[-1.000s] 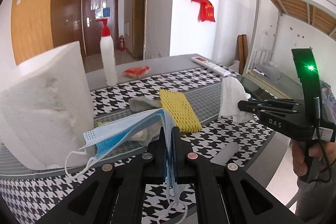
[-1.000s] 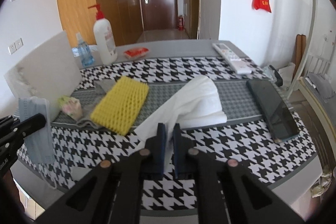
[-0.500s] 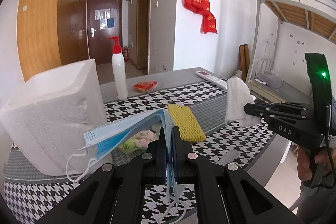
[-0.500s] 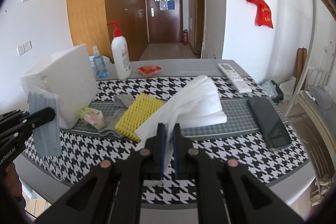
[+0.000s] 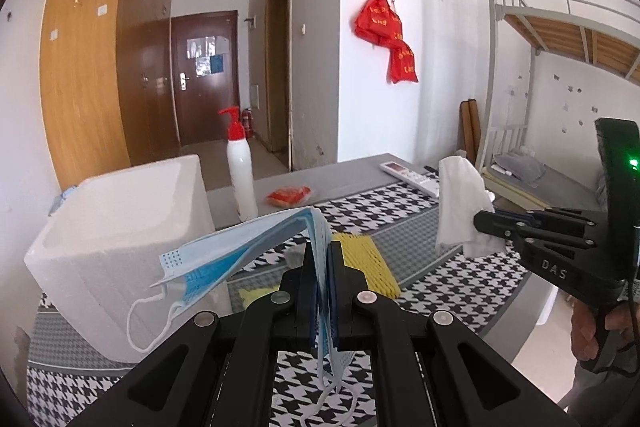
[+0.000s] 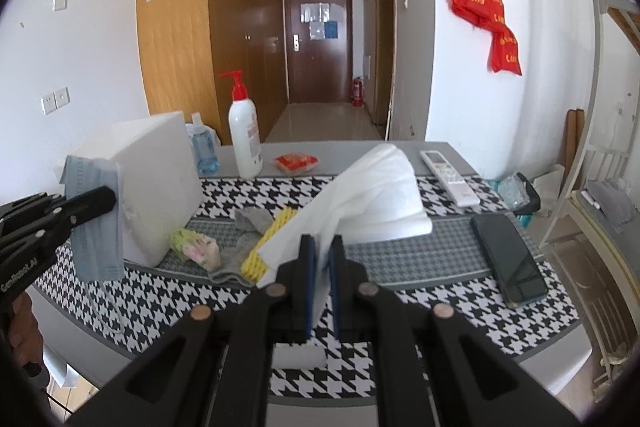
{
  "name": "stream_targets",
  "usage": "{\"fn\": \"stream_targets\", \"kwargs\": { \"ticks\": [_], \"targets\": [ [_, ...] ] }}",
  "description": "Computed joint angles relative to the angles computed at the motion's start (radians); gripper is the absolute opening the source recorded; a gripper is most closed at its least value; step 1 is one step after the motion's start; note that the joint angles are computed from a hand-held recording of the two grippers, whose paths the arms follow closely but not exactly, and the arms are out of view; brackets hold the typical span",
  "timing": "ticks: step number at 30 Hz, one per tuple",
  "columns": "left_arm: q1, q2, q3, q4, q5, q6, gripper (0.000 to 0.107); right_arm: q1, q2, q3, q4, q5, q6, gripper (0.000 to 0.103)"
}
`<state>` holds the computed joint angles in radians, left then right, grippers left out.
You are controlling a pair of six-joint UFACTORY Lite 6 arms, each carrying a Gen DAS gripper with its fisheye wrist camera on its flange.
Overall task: Organize soft objects
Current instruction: 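Lift the blue mask and white cloth and carry both toward the white foam box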
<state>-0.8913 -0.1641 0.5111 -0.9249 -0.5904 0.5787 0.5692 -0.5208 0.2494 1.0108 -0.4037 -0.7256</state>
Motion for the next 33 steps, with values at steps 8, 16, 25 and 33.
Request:
{"fn": "stream_targets", "kwargs": {
  "ticks": [8, 16, 25, 33],
  "targets": [
    [0.007, -0.022, 0.004, -0.034, -0.015, 0.050, 0.004, 0.018, -0.010, 0.032, 0.004, 0.005, -0.021, 0.009],
    [0.026, -0.116, -0.005, -0.117, -0.018, 0.156, 0.004, 0.066, 0.020, 0.102, 0.008, -0.005, -0.030, 0.009],
    [0.079, -0.225, -0.024, -0.193, 0.001, 0.260, 0.004, 0.133, 0.075, 0.186, 0.011, -0.017, -0.048, 0.009],
    [0.126, -0.330, -0.034, -0.280, 0.009, 0.378, 0.004, 0.177, 0.150, 0.266, -0.031, -0.021, -0.021, 0.009]
  ]
}}
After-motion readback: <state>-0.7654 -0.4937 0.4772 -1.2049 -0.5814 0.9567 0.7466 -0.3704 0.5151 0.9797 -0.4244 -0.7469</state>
